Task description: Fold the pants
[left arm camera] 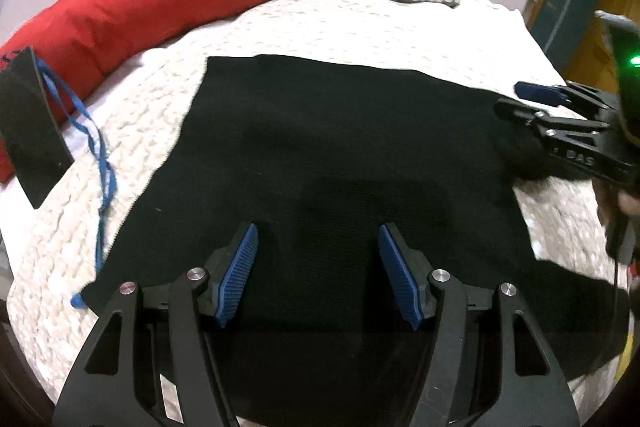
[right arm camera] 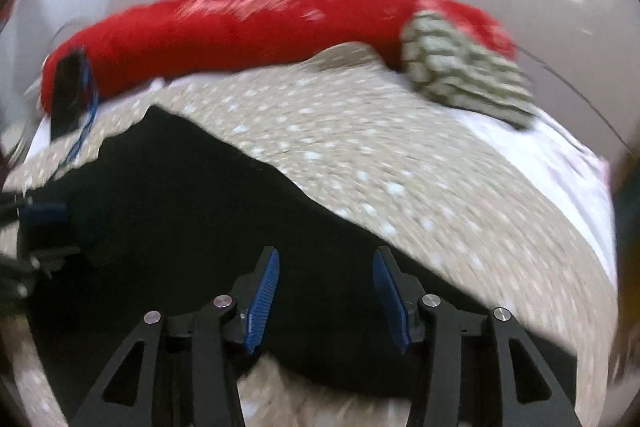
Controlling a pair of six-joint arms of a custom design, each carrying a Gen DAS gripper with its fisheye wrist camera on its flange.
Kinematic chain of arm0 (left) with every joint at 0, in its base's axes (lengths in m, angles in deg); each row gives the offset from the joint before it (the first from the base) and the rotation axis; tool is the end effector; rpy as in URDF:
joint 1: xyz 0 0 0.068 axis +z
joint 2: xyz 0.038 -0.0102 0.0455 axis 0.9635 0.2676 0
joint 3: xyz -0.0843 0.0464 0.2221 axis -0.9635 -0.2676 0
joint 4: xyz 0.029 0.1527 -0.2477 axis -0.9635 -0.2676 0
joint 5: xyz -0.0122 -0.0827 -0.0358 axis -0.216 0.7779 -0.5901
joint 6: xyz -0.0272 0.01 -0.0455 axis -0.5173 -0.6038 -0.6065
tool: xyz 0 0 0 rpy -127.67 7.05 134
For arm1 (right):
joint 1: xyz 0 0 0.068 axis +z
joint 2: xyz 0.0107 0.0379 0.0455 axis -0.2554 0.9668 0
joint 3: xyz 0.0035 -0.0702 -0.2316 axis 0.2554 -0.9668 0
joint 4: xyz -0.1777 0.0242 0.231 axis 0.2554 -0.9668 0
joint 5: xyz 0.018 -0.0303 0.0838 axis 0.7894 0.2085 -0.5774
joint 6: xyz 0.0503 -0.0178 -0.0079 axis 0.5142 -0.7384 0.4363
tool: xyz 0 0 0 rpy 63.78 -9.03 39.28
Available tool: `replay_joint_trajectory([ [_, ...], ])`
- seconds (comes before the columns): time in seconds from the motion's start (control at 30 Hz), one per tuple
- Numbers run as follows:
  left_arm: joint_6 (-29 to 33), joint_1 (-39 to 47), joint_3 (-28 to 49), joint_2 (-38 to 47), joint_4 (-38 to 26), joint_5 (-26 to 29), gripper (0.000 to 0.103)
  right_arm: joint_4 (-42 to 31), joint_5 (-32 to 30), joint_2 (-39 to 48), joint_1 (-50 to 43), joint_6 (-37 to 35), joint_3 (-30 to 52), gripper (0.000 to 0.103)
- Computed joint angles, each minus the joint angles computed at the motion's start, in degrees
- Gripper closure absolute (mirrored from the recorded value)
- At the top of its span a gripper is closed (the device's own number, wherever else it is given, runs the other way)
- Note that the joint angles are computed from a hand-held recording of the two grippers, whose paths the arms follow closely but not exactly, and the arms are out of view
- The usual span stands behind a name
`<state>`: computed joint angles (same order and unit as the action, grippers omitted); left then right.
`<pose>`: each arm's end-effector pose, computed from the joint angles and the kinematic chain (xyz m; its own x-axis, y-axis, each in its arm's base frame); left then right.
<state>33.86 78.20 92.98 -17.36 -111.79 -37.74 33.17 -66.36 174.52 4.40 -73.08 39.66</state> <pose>0.2323 0.0129 0.1708 -0.8142 -0.1433 -0.5626 -0.1034 0.9894 -0.1023 0.3452 0.1259 0.2201 -0.4692 -0.5743 -0.6708 -0.6592 0.7332 -0.1667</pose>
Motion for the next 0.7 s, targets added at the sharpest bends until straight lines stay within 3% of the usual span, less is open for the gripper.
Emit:
replay_joint_trajectory([
  [0.2, 1.56, 4.61, 1.82, 7.48, 3.48, 2.29, 0.040, -9.38, -2.91, 19.49, -0.72, -9.13, 20.34, 0.049],
  [0.33, 1.76, 4.19, 1.21, 7.71, 5.15, 1.81, 0.040, -15.34, -6.13, 27.87, -1.86, -7.73, 29.22, 0.053],
  [0.37, 1.87, 4.30, 0.95, 7.62, 5.54, 1.95, 0.040, -14.24, -7.03, 26.93, -1.93, -7.45, 27.65, 0.067],
  [0.47, 2.66, 5.86, 0.67, 6.86, 5.09, 3.82, 0.040, -9.02, -5.21, 20.49, -0.93, -6.48, 19.22, 0.093],
  [0.6, 2.77, 10.20, -1.28, -0.70, 2.12, 3.63, 0.040, -3.84, -2.33, 6.59, 0.35, -4.30, 6.20, 0.099],
  [0.7, 4.23, 16.49, -1.52, -4.93, -0.64, 6.09, 0.040, -2.30, -2.13, -9.81, 1.45, -2.17, -5.76, 0.099],
])
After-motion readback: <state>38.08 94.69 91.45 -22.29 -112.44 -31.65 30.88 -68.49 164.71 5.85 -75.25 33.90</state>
